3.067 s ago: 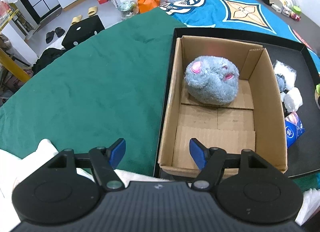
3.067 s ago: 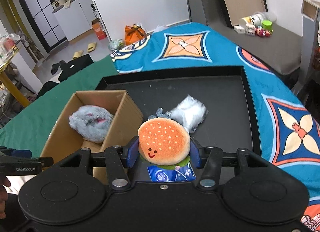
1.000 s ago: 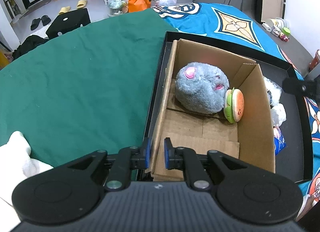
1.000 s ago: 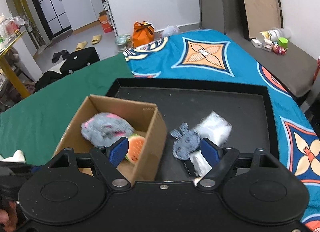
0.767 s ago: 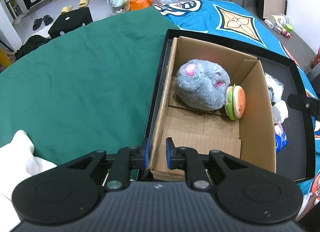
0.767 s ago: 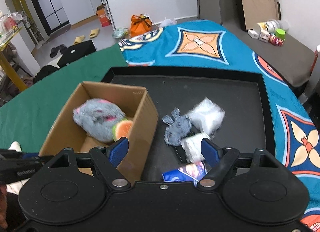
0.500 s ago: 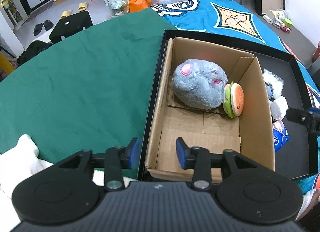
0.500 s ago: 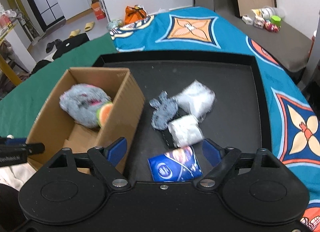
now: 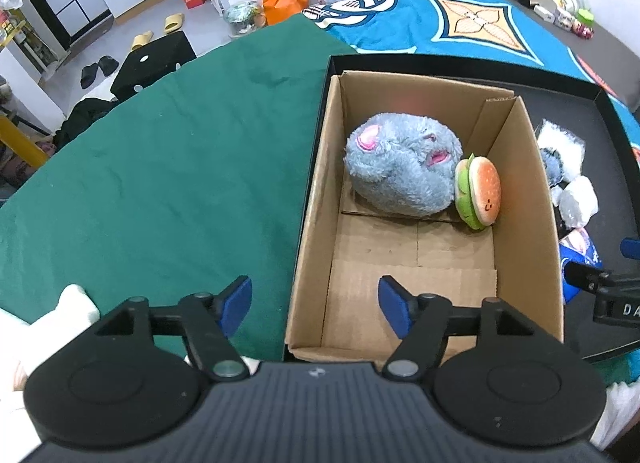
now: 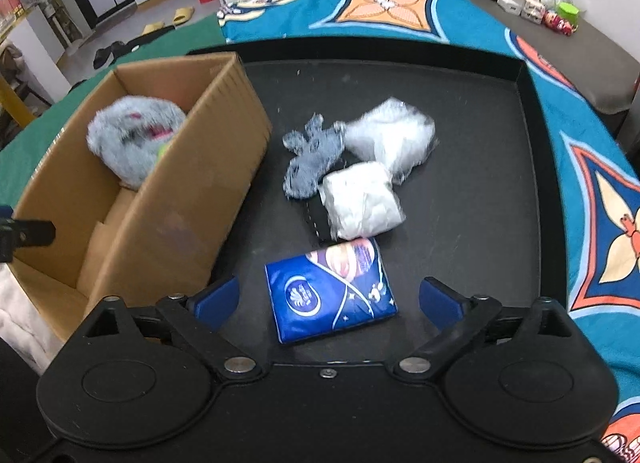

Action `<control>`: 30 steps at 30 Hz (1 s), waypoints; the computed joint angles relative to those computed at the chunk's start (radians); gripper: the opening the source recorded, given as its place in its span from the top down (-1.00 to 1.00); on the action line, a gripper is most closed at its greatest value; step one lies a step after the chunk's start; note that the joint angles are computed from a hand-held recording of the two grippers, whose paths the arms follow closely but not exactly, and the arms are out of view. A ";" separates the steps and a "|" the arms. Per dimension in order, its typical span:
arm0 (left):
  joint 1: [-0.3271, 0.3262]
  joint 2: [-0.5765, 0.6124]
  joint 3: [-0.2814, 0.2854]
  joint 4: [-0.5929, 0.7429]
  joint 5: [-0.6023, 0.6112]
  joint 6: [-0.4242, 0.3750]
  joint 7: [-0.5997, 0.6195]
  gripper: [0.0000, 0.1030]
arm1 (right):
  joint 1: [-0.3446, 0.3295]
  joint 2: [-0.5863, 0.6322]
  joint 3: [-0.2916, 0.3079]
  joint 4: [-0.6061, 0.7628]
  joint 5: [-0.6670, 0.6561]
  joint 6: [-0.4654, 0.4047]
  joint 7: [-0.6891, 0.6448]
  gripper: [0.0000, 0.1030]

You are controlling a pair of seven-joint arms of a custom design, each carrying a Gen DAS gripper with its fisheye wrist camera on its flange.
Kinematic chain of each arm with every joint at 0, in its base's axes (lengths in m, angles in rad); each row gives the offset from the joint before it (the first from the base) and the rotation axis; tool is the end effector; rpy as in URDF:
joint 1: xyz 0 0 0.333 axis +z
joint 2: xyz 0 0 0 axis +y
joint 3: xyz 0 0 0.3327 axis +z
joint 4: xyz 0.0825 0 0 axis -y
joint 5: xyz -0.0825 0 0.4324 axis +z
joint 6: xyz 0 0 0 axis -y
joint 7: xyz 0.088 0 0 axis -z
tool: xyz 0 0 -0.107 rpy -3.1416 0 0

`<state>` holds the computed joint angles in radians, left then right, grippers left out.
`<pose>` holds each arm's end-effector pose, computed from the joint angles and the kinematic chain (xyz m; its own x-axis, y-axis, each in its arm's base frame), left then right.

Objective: Organize soft objects
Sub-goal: 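Move the right tool to the blue tissue pack and close on it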

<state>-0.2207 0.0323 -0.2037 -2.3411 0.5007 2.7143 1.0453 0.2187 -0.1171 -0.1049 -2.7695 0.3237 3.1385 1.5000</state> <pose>0.5111 -0.2497 0.3352 -0.2810 -0.9474 -0.1533 -0.8639 0.3193 -0.3896 0.4430 0.0236 0.2739 -0.1089 -0.9856 -0.1295 -0.8800 0.1562 -0.4486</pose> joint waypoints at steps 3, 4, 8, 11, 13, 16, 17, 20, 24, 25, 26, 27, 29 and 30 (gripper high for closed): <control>-0.006 0.012 -0.001 0.016 0.032 -0.024 -0.017 -0.42 | 0.003 0.023 0.005 0.003 0.004 0.012 -0.015 -0.92; -0.009 0.016 -0.001 0.021 0.040 -0.032 -0.022 -0.42 | -0.040 0.031 0.039 0.003 -0.050 0.013 0.029 -0.92; -0.018 0.034 0.001 0.041 0.054 -0.061 -0.035 -0.43 | -0.001 0.048 0.001 0.010 0.022 0.005 -0.027 -0.92; -0.023 0.038 0.003 0.048 0.063 -0.078 -0.041 -0.43 | 0.054 0.054 -0.036 0.014 0.169 0.008 -0.156 -0.62; -0.026 0.042 0.005 0.053 0.074 -0.092 -0.050 -0.44 | 0.021 0.051 -0.003 0.009 0.153 0.015 -0.143 -0.45; -0.029 0.047 0.005 0.062 0.083 -0.105 -0.059 -0.44 | 0.019 0.042 -0.004 0.001 0.149 0.015 -0.133 -0.43; -0.030 0.048 0.005 0.064 0.084 -0.108 -0.059 -0.44 | 0.016 0.038 -0.003 -0.002 0.149 0.014 -0.131 -0.42; -0.033 0.047 0.006 0.068 0.094 -0.111 -0.067 -0.44 | 0.034 0.013 -0.022 -0.014 0.172 0.012 -0.149 -0.42; -0.031 0.037 0.004 0.061 0.086 -0.098 -0.056 -0.44 | 0.013 -0.019 -0.014 -0.031 0.119 0.016 -0.122 -0.42; -0.030 0.035 0.004 0.060 0.085 -0.096 -0.053 -0.44 | 0.018 -0.021 -0.020 -0.030 0.112 0.013 -0.114 -0.42; -0.030 0.032 0.003 0.057 0.083 -0.096 -0.049 -0.44 | 0.014 -0.026 -0.018 -0.032 0.099 0.012 -0.102 -0.42; -0.029 0.029 0.003 0.054 0.081 -0.096 -0.046 -0.44 | 0.012 -0.024 -0.019 -0.029 0.087 0.013 -0.094 -0.42; -0.027 0.024 0.002 0.049 0.075 -0.092 -0.039 -0.44 | -0.028 -0.038 0.012 -0.037 0.039 0.014 -0.049 -0.42; -0.025 0.020 0.001 0.045 0.073 -0.092 -0.036 -0.44 | -0.042 -0.046 0.022 -0.041 0.018 0.014 -0.028 -0.42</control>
